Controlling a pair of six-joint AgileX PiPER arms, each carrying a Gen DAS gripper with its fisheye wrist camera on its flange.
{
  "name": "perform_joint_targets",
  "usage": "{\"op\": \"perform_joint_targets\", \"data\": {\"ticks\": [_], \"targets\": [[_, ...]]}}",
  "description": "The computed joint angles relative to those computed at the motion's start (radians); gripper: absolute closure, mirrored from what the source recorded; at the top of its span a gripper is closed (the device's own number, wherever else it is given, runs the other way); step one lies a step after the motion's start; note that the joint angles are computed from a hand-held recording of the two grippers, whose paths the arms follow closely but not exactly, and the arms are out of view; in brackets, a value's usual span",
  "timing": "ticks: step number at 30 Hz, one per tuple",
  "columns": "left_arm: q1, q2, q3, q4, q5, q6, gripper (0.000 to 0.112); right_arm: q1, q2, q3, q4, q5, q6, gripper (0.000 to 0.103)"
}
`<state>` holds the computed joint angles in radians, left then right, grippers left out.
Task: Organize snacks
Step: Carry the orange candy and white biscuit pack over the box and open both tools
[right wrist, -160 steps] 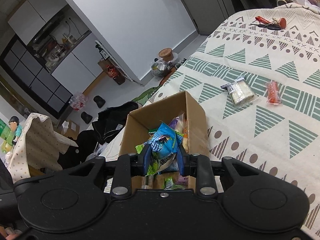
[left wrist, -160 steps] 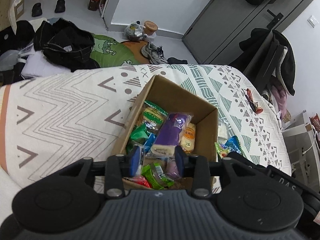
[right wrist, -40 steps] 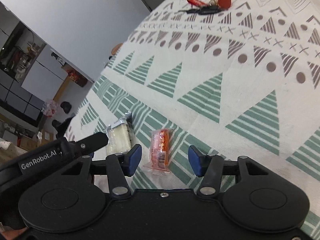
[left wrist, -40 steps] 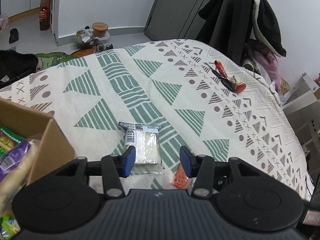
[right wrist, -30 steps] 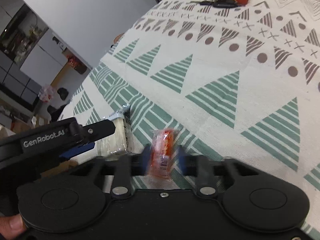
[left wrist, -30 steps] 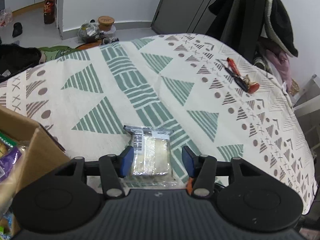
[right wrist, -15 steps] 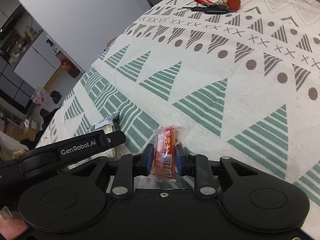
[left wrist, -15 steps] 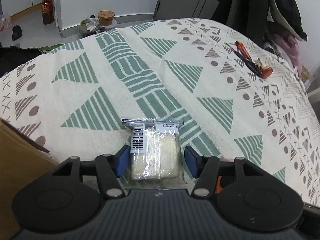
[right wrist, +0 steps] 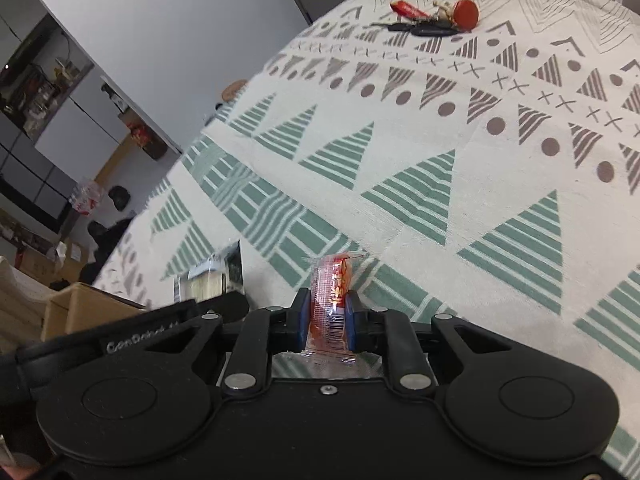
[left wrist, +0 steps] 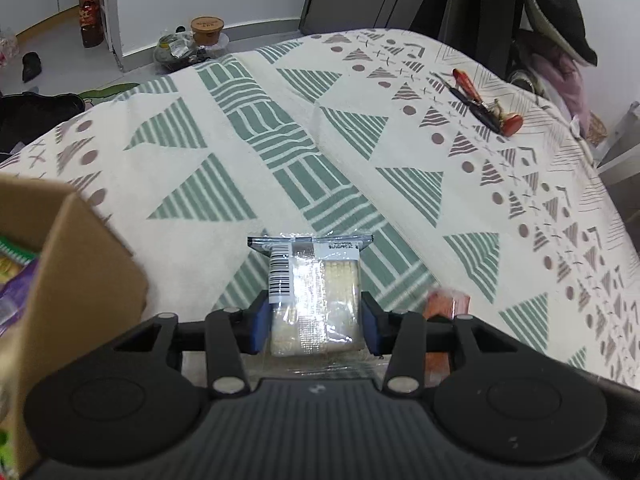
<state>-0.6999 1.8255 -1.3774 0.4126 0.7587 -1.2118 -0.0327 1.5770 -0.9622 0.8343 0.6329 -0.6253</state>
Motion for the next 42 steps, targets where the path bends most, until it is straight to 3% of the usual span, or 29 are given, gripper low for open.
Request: {"op": "perform_joint_targets", "data": {"ticks": [11, 30, 42], "targets": [[-0.087, -0.220, 0.115, 0.060, 0.057, -0.102, 0.068, -0.036, -0.233, 0.075, -0.037, 0.061, 0.094, 0.086], [-0.299, -0.529, 0.211, 0.177, 0.277, -0.244, 0.068, -0.028, -0.617, 0.182, -0.112, 0.161, 0.268, 0.086], [-0.389, -0.703, 0.214, 0.228, 0.448, -0.225, 0.068, 0.268, -0.704, 0.128, -0.373, 0.097, 0.630, 0.086]]}}
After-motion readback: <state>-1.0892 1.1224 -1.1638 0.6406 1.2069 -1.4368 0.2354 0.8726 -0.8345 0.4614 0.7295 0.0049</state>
